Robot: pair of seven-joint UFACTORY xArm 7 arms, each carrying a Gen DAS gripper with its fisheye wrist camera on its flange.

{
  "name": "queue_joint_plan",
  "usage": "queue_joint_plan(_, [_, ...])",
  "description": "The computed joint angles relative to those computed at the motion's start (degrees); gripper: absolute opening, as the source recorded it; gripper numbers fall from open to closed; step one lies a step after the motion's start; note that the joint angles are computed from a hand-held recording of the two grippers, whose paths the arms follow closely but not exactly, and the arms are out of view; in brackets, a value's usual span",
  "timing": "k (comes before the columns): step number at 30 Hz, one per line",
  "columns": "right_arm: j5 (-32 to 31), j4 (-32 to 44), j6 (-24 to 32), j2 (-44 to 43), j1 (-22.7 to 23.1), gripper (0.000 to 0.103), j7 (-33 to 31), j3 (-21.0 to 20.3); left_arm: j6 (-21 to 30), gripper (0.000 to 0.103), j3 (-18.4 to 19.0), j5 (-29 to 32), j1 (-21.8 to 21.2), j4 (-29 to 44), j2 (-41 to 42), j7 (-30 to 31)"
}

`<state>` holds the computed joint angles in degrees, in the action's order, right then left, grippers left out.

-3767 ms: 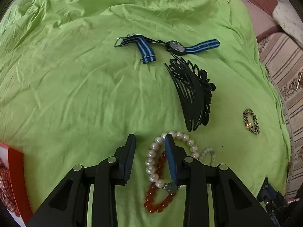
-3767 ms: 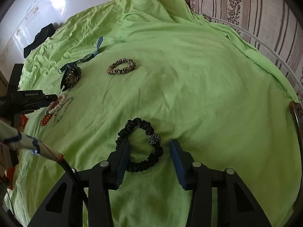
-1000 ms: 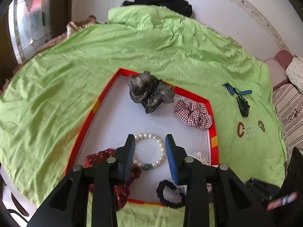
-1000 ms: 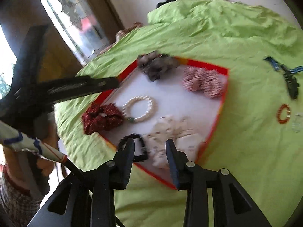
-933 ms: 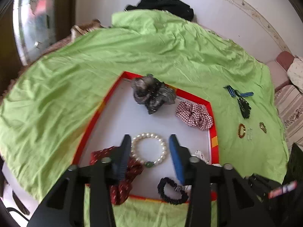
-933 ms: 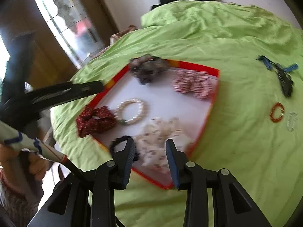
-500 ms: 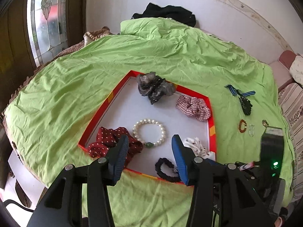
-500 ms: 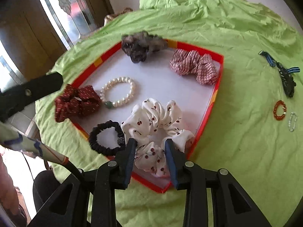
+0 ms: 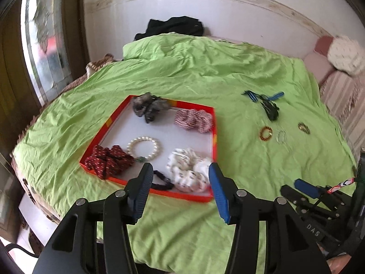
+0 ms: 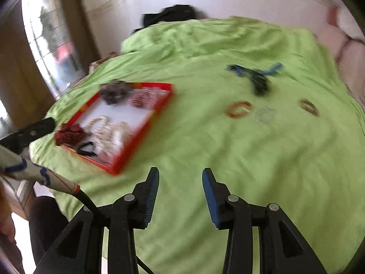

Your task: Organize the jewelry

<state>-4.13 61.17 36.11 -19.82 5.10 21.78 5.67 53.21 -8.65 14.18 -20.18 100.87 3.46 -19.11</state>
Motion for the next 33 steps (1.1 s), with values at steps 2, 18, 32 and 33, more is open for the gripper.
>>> queue_joint_plan(2, [-0.8,-3.2,0.2,-3.0,-1.3,0.043,1.6,-0.3,0.7,0.050,-0.9,2.0,-1.2,-0.1,-0.1,-0.3])
queue_joint_plan(18, [-4.8,-12.4,-2.6,-13.9,-7.2,0.051,4.1,0.4,3.6,0.053,-3.9,13.0,-8.6,-0.1,-0.5,-3.6])
queue_joint_plan(32, [-5.3,-13.4,-2.5,-15.0,-8.6,0.052,5.8,0.7,2.9,0.054,-4.2,12.4,-8.9,-1.4,-1.2,-3.1])
queue_joint_plan(33, [-5.4,-13.4,-2.5,-14.9,-8.6,0.052,5.8,0.7,3.0,0.054,-4.2,12.2,-8.8,-1.3,-1.1,-2.9])
